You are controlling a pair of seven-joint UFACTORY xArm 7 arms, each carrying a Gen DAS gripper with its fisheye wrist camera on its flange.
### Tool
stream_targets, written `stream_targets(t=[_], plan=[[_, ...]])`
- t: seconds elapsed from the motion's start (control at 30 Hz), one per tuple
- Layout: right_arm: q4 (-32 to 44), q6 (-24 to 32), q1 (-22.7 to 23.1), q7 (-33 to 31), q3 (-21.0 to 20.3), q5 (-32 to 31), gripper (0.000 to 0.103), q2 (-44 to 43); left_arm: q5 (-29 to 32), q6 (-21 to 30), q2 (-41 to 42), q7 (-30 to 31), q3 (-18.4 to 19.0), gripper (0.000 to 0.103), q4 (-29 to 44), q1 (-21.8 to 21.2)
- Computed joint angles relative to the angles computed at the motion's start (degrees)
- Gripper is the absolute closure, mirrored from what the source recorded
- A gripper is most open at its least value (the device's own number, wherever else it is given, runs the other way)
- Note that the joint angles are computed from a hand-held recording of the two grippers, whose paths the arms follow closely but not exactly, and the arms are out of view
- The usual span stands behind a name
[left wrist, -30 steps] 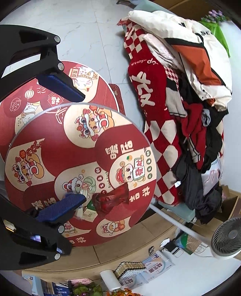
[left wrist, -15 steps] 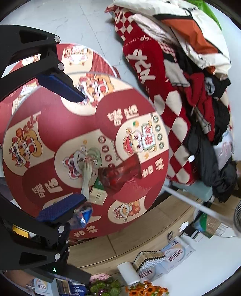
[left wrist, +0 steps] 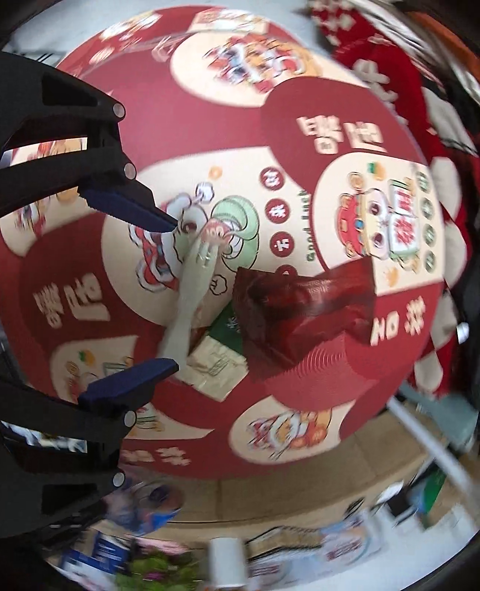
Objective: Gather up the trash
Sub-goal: 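Grasp the clear plastic bag with the left tool while the right tool carries the blue wrapper, then lower the blue wrapper into the bin and open the right tool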
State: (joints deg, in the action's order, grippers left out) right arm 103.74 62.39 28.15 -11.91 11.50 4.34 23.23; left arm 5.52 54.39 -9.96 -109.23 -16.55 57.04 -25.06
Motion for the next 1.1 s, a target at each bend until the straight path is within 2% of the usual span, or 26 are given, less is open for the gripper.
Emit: stream_targets(t=[0.1, 0.27, 0.57, 0.6, 0.7, 0.73, 0.77, 1.0, 1.1], plan=[[1.5, 0.3, -1.2, -0.1, -0.9, -0.3, 0.094, 1.0, -0.5, -1.3, 1.2, -4.7, 0.2, 0.036, -0.9, 0.7], [4.3, 1.2, -3.2, -0.6, -2.0, -0.6, 0.094, 2.6, -2.2, 0.7, 4.3, -9.3, 1.2, 0.039, 0.4, 0.8], [5.8, 1.3, -5.3, -1.6, -2.6, -0.6, 0.094, 3.3, -3.2, 5.8, 9.8, -9.7, 2.9, 0.040, 5.1, -0.3], [5.7, 1.3, -5.5, -1.5, -2.7, -0.5, 0.094, 3.2, -3.1, 6.1, 10.6, -9.8, 2.9, 0.042, 5.8, -0.5], [5.1, 1.2, -6.0, -1.4, -2.7, -0.3, 0.094, 2.8, -3.5, 6.5, 11.0, -10.3, 3.1, 0.066, 6.3, -1.2], [5.0, 1.2, -6.1, -1.3, -2.7, -0.2, 0.094, 2.8, -3.5, 6.1, 11.5, -10.5, 3.1, 0.078, 6.6, -1.4], [4.9, 1.2, -6.2, -1.3, -2.7, -0.2, 0.094, 2.6, -3.8, 5.4, 11.0, -10.5, 3.1, 0.083, 6.2, -1.7], [6.6, 1.8, -6.2, 0.6, -2.5, 0.7, 0.094, 2.3, -3.4, 7.2, 7.7, -11.4, 2.1, 0.087, 5.7, -3.2], [8.0, 2.6, -6.1, 1.4, -2.4, 1.1, 0.094, 2.1, -3.3, 9.5, 4.5, -11.9, 1.4, 0.089, 5.5, -3.2]])
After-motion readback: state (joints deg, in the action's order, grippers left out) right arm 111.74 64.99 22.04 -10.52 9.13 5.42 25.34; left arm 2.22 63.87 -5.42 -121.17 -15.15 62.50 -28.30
